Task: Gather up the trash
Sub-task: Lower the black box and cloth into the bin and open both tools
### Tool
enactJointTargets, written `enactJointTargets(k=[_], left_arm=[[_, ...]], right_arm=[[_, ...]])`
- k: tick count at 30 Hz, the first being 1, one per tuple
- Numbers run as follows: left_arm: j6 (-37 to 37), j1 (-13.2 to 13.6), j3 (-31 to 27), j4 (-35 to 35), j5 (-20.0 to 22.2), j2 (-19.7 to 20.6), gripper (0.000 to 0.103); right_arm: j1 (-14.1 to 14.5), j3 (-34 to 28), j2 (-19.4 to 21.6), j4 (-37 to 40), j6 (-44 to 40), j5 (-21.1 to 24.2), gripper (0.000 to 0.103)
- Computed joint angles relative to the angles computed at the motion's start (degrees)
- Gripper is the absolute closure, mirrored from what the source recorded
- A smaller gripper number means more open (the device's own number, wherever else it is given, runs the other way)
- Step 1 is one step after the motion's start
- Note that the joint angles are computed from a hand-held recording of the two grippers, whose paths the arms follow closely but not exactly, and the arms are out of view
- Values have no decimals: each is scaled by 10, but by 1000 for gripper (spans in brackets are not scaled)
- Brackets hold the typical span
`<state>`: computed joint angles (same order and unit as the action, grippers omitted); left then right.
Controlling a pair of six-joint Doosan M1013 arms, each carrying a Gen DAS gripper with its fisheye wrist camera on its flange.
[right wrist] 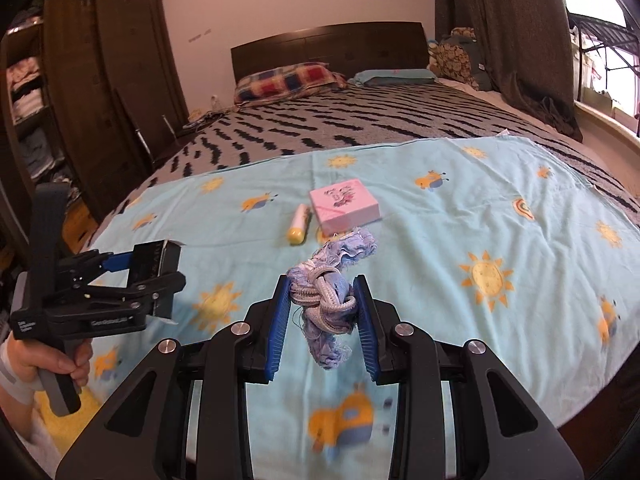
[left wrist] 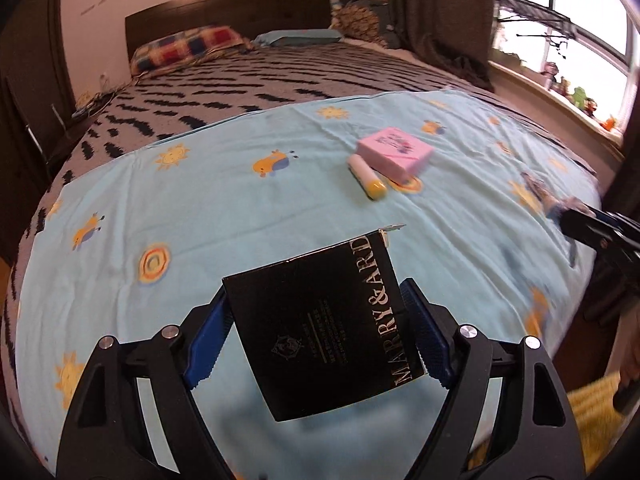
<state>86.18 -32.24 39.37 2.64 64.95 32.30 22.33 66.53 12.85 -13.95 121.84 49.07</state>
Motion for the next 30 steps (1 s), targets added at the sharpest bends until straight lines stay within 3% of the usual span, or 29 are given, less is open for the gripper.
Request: enactJointTargets(k=[7, 16, 22, 30], left_arm=[[29, -11, 213, -28, -122, -130, 26], [31, -35, 342, -41, -187, -203, 26], [36, -41, 379, -82, -179, -212, 26], [40, -40, 400, -115, -139, -187, 26]], right_arm=[[31, 86, -52, -9, 9, -26, 70], [63, 164, -83, 1, 55, -22, 70], [78, 195, -87, 21, 99, -22, 70], [79, 207, -68, 31, 112, 13, 70]])
